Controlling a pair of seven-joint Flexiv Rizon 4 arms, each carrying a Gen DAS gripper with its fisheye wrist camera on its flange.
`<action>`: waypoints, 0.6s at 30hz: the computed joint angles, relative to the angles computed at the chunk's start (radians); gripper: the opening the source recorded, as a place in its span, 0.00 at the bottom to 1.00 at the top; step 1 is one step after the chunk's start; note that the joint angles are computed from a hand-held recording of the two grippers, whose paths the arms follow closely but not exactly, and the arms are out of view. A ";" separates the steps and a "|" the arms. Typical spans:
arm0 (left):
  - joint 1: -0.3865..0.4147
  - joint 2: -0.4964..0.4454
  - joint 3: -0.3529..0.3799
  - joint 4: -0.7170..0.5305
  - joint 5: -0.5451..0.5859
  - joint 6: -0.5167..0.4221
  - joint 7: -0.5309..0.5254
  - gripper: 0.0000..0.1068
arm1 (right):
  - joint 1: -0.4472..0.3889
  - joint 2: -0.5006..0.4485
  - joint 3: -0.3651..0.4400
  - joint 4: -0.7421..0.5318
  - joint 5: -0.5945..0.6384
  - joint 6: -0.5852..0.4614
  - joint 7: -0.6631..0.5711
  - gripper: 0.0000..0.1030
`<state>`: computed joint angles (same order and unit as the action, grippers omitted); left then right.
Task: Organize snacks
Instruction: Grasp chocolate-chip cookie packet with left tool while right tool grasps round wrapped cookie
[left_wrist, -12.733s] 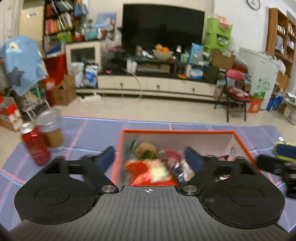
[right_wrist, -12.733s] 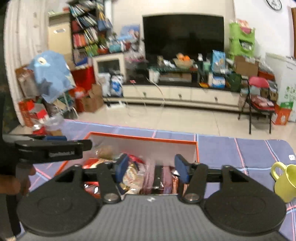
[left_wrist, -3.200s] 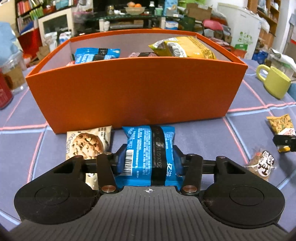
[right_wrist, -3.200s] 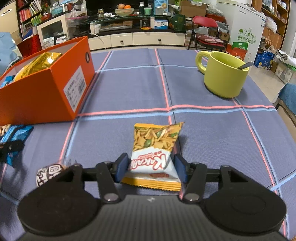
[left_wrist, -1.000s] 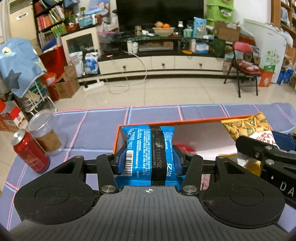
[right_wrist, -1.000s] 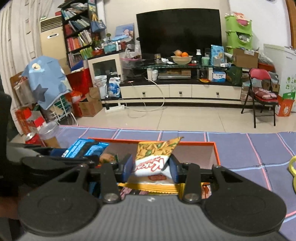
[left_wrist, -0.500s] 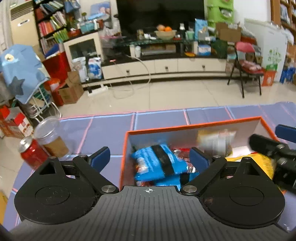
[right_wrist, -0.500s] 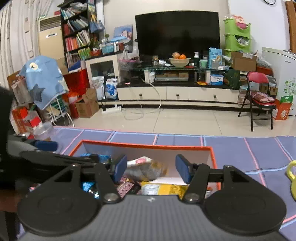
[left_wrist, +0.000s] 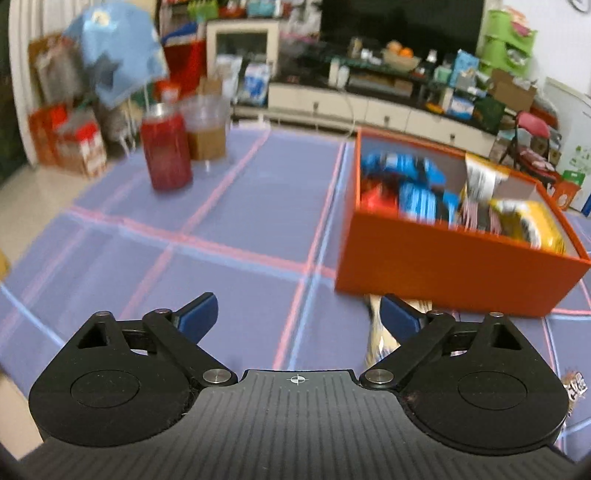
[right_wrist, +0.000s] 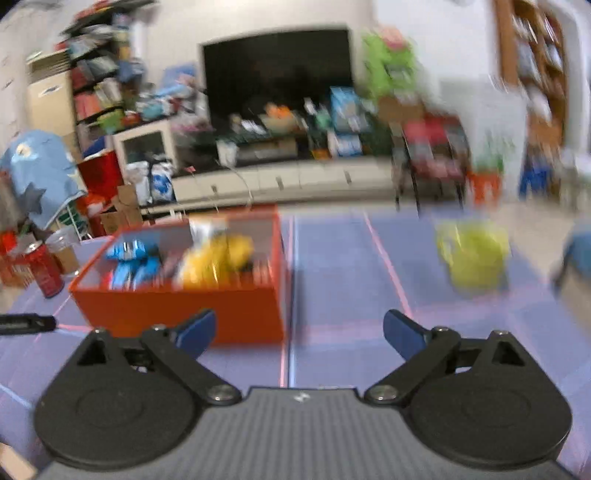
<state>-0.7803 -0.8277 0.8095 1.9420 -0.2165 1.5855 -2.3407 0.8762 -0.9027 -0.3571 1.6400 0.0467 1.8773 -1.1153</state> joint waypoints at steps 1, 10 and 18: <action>0.013 0.004 -0.021 -0.001 0.003 0.008 0.006 0.73 | -0.016 0.020 0.034 0.035 0.005 -0.021 0.012 0.85; 0.044 0.013 -0.065 0.003 0.005 0.050 0.077 0.74 | -0.105 0.025 0.207 0.060 -0.110 -0.187 0.152 0.73; 0.123 0.042 -0.153 0.037 -0.070 0.109 0.161 0.74 | -0.028 -0.086 0.056 -0.072 -0.265 -0.227 0.228 0.81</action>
<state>-0.6573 -0.7861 0.6561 1.9786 -0.2866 1.6944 -2.1800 0.8486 -0.9891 -0.3010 1.5680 -0.2182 1.6501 -0.8878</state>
